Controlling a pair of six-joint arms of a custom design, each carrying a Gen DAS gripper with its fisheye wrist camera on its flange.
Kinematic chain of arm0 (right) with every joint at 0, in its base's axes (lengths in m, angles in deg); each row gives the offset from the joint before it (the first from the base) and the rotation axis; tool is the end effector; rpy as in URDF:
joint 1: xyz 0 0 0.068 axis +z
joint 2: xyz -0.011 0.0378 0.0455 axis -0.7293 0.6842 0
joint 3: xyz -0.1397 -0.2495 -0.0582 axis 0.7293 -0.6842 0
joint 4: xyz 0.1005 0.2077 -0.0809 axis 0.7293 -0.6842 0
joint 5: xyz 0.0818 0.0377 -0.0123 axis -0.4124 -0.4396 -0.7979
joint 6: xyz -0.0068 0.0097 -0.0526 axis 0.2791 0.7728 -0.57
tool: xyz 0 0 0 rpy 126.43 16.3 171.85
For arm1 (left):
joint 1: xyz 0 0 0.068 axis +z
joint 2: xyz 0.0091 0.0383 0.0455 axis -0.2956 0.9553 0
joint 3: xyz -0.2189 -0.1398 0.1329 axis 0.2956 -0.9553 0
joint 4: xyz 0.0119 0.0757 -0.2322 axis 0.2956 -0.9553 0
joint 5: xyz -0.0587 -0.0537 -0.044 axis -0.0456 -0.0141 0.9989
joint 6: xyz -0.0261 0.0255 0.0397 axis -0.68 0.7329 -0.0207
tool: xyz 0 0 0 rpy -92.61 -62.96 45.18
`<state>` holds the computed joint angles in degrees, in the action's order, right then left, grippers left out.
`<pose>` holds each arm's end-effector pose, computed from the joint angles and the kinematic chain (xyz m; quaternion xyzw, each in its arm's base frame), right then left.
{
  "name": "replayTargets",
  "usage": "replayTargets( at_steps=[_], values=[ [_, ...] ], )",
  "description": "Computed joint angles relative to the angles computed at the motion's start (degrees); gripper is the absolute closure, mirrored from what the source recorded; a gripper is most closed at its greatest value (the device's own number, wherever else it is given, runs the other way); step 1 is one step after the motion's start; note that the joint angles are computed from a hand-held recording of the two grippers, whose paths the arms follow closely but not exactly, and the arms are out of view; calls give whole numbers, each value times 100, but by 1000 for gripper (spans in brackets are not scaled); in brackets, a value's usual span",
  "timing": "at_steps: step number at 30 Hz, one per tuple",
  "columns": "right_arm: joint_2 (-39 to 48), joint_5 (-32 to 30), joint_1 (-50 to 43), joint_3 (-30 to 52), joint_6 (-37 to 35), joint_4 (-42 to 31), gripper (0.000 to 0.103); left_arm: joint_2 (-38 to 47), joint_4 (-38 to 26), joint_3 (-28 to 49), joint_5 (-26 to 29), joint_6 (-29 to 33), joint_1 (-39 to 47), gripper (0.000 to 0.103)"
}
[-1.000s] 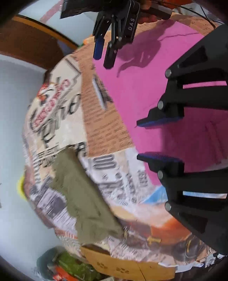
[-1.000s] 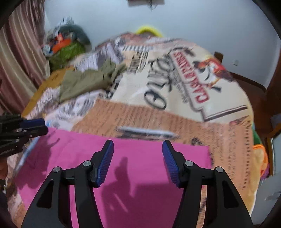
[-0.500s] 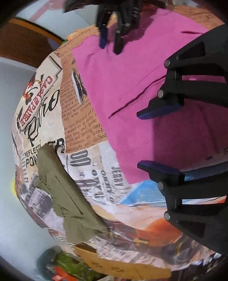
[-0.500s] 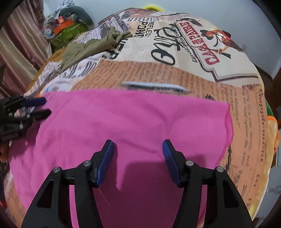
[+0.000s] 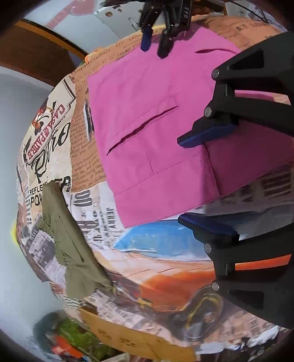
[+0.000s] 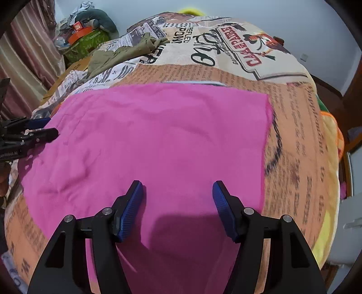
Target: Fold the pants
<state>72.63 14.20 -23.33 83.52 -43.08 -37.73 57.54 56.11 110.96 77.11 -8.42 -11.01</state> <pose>0.1467 0.0671 0.2249 -0.0972 0.9685 0.1095 0.2013 0.2450 0.0185 0.1843 0.1476 0.9641 -0.0611 0.2122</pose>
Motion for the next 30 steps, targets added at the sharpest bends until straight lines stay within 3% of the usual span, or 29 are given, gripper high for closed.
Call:
replayTargets(
  at_steps=[11,17,20,24,30],
  values=[
    [-803,119,281,-5,776,-860,43,-889,-165,-417,-347,74,-145,40],
    [-956,444,885,248,1292,-1032,43,-1393,-702,-227,-4,130,279,39],
    [-1053,568,1250,315,1626,-974,43,-1506,-1129,-79,326,127,592,29],
    [-1034,803,1949,383,2140,-766,43,-1756,-1586,-107,707,149,1001,28],
    [-720,1058,2770,307,2509,-376,43,-2156,-2008,-401,832,196,1081,27]
  ],
)
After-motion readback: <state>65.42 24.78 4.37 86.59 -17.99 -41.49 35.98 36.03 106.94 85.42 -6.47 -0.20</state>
